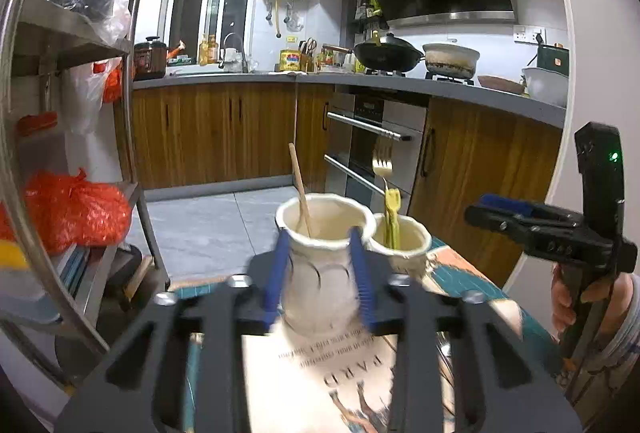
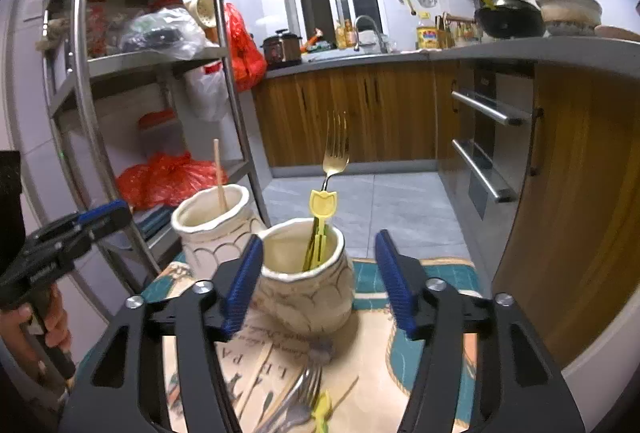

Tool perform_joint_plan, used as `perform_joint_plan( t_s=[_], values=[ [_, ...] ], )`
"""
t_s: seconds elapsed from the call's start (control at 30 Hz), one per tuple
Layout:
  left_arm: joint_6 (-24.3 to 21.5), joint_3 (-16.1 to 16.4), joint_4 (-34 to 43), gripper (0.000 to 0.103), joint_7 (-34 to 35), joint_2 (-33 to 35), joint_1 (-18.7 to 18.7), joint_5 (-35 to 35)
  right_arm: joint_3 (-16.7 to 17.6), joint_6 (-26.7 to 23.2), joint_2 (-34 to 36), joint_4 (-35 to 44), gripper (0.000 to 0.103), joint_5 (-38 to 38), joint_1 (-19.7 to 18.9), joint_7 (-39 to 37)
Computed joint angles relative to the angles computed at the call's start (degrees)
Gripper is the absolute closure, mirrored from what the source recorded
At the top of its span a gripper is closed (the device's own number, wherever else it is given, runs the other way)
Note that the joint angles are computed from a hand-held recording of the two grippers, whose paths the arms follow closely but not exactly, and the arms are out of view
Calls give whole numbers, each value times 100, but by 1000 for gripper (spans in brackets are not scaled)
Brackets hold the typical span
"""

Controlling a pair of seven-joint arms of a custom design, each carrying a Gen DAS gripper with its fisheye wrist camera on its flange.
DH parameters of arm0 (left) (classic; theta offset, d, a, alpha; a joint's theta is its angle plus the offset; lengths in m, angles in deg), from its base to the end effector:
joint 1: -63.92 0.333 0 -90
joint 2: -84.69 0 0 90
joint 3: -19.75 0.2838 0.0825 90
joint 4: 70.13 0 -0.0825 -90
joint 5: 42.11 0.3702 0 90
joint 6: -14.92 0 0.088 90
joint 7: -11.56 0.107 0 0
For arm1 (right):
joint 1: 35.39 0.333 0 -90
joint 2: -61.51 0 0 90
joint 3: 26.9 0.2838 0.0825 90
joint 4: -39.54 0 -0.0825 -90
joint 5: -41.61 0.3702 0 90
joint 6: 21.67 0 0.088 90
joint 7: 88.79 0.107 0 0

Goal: Organize utensils
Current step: 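Release the green spoon into the small cup while the left tool releases the chopstick, then move both tools back over the remaining utensils toward the yellow-green spoon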

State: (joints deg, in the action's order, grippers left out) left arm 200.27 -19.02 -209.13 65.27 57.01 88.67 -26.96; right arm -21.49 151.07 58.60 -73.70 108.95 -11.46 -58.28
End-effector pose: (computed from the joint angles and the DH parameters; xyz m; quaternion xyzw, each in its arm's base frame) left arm 0.4413 -0.1793 0.5559 -0.5730 0.5926 -0.4309 0.3672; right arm 0.5242 0.2177 0.5555 -0.7082 0.4404 -0.2034 0.5129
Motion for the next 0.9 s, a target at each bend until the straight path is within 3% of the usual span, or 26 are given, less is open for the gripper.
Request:
perform_joint_plan(
  t_s=[0.2,0.37,0.5,0.9],
  values=[
    [-293,302,-416,42,-145,-409,-579,-82,-198,10,-694,-637,9,786,199,-795],
    [-492,397,-625,20,-393,-672,-855,-18,-311,197,-1112,-1050,5,1259,384,-1348],
    [-707,446,-739,10,-589,-774,-1067,71,-252,397,-1246,-1407,5,441,361,-645],
    [-1983,430,-347,6,-1090,-204,-1498,816,-791,259,-1334,-2166,5,-616,702,336]
  ],
)
